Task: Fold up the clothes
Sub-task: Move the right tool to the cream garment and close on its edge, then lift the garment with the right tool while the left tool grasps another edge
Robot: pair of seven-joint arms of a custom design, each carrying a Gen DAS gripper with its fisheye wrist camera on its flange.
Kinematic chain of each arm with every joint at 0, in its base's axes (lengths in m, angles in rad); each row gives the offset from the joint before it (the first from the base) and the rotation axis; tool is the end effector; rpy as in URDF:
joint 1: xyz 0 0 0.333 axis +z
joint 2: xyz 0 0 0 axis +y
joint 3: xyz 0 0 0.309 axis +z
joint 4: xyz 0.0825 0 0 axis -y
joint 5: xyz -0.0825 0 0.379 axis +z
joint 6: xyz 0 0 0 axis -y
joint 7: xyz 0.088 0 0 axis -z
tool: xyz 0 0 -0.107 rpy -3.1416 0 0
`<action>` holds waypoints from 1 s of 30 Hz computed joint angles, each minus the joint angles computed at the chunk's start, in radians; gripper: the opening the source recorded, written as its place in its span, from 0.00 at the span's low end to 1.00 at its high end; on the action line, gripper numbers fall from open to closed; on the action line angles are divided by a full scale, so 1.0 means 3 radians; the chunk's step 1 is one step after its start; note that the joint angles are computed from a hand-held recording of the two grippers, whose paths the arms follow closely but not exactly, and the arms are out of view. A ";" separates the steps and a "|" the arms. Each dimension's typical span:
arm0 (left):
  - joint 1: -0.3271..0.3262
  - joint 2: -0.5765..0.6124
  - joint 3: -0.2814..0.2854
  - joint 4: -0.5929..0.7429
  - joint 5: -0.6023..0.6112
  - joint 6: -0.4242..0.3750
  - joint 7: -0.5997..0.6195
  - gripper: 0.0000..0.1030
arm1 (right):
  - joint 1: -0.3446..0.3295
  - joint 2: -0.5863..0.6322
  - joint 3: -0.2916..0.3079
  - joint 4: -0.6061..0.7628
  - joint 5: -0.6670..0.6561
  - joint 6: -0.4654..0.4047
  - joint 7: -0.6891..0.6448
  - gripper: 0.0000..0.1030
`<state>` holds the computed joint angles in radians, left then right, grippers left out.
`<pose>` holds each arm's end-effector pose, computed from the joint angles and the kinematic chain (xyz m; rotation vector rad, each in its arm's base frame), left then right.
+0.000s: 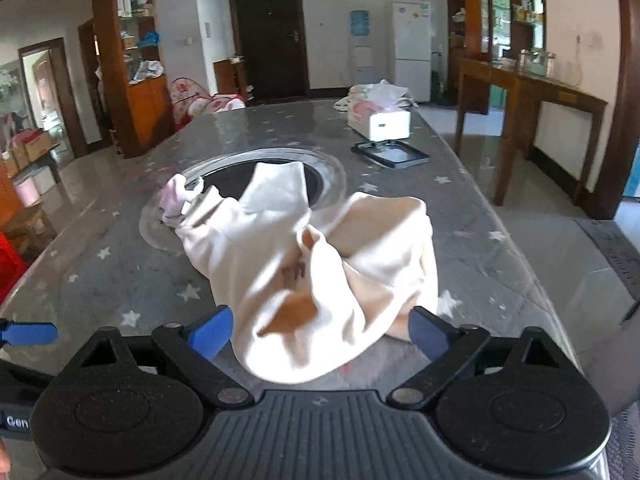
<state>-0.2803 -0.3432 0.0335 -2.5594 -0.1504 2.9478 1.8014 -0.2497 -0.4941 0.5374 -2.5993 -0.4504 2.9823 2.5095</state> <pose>0.4512 -0.1029 0.4680 -1.4938 2.1095 -0.7915 0.4120 0.1672 0.4769 -1.5300 1.8358 -0.7810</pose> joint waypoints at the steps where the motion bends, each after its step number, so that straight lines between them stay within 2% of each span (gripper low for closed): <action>1: 0.0014 0.0009 -0.0004 0.0011 0.0005 0.0001 -0.0012 1.00 | -0.0002 0.0063 -0.0027 0.0037 -0.0013 0.0059 -0.0041 0.90; 3: 0.0045 0.0027 -0.0014 0.0031 0.0017 -0.0006 -0.0040 1.00 | -0.0092 0.0170 0.0012 0.0128 -0.0079 0.0142 -0.0081 0.86; 8: 0.0104 0.0047 -0.0033 0.0056 0.0047 -0.0035 -0.0073 1.00 | -0.0145 0.0563 -0.0042 0.0375 -0.0091 0.0401 -0.0306 0.78; 9: 0.0113 0.0049 -0.0035 0.0057 0.0052 -0.0037 -0.0075 1.00 | -0.0146 0.0656 -0.0055 0.0441 -0.0085 0.0398 -0.0347 0.73; 11: 0.0123 0.0051 -0.0031 0.0056 0.0053 -0.0033 -0.0075 1.00 | -0.0017 0.0835 -0.0203 0.0545 -0.0046 0.0395 -0.0473 0.64; 14: 0.0154 0.0057 -0.0037 0.0054 0.0074 -0.0026 -0.0085 1.00 | 0.0286 0.1046 -0.0513 0.0679 0.0037 0.0338 -0.0667 0.59; 19: 0.0140 0.0052 0.0002 0.0045 0.0052 -0.0022 -0.0040 1.00 | 0.0597 0.1231 -0.0802 0.0835 0.0063 0.0221 -0.0816 0.45; 21: 0.0124 0.0044 0.0028 0.0041 0.0017 -0.0023 -0.0013 1.00 | 0.0724 0.1228 -0.0922 0.0830 0.0116 0.0231 -0.0877 0.26; 23: 0.0103 0.0033 0.0057 0.0038 -0.0031 -0.0031 0.0015 1.00 | 0.0845 0.1219 -0.1038 0.0819 0.0160 0.0246 -0.0922 0.15; 27: 0.0082 -0.0005 0.0085 0.0021 -0.0099 -0.0032 0.0064 1.00 | 0.0918 0.1112 -0.1105 0.0711 0.0175 0.0388 -0.0856 0.12; 29: 0.0065 -0.0031 0.0103 0.0010 -0.0129 -0.0028 0.0089 1.00 | 0.0828 0.1048 -0.0998 0.0661 0.0116 0.0449 -0.0805 0.11; 30: 0.0058 -0.0044 0.0110 0.0003 -0.0140 -0.0024 0.0099 1.00 | 0.0872 0.1023 -0.1017 0.0631 0.0193 0.0484 -0.0877 0.11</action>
<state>-0.2629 -0.3565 0.0664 -2.5586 -0.1924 2.9404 1.8312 0.0119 -0.1872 0.2321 -2.4101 -0.3923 3.1276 2.2464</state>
